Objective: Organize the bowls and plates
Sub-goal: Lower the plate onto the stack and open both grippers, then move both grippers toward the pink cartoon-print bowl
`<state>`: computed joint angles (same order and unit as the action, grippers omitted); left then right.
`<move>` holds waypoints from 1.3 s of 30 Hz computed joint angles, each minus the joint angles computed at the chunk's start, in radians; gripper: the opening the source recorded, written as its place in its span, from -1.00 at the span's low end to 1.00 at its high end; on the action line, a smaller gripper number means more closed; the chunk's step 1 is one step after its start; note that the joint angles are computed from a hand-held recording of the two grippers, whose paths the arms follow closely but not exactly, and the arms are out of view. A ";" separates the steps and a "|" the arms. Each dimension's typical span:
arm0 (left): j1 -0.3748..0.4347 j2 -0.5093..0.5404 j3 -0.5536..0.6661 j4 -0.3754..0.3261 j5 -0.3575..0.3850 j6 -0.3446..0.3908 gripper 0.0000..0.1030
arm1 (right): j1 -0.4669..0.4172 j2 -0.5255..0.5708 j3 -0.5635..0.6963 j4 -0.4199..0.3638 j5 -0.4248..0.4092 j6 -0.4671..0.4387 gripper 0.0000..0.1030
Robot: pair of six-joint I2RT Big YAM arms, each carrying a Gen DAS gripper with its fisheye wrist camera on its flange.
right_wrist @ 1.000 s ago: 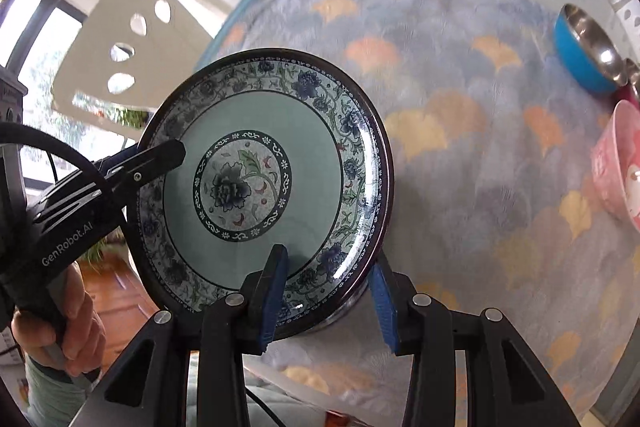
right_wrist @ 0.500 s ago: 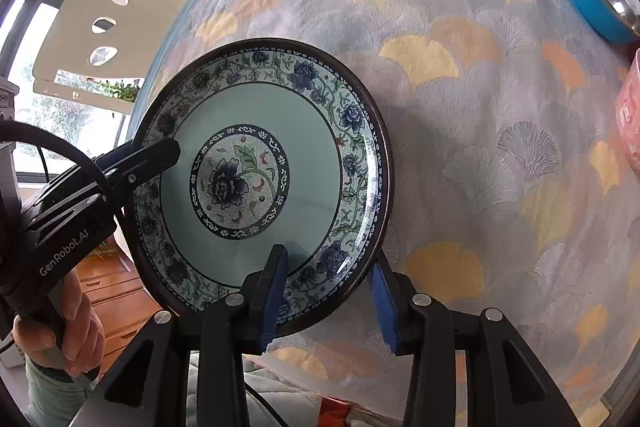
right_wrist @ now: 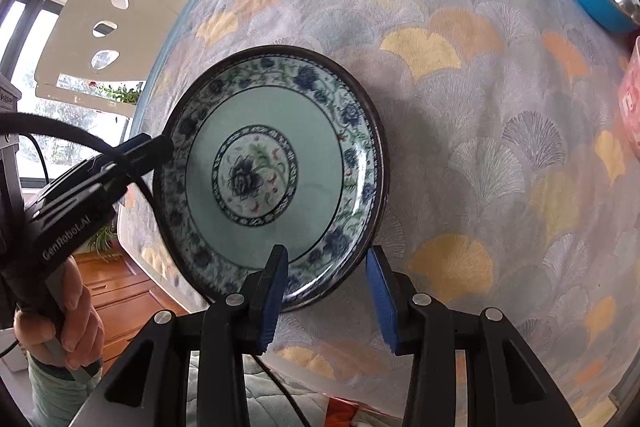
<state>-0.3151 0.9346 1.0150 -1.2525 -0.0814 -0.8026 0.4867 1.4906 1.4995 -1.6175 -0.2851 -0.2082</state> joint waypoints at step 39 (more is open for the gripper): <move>-0.177 0.820 0.902 0.180 0.201 0.132 0.29 | -0.572 0.309 0.579 0.018 0.004 -0.027 0.37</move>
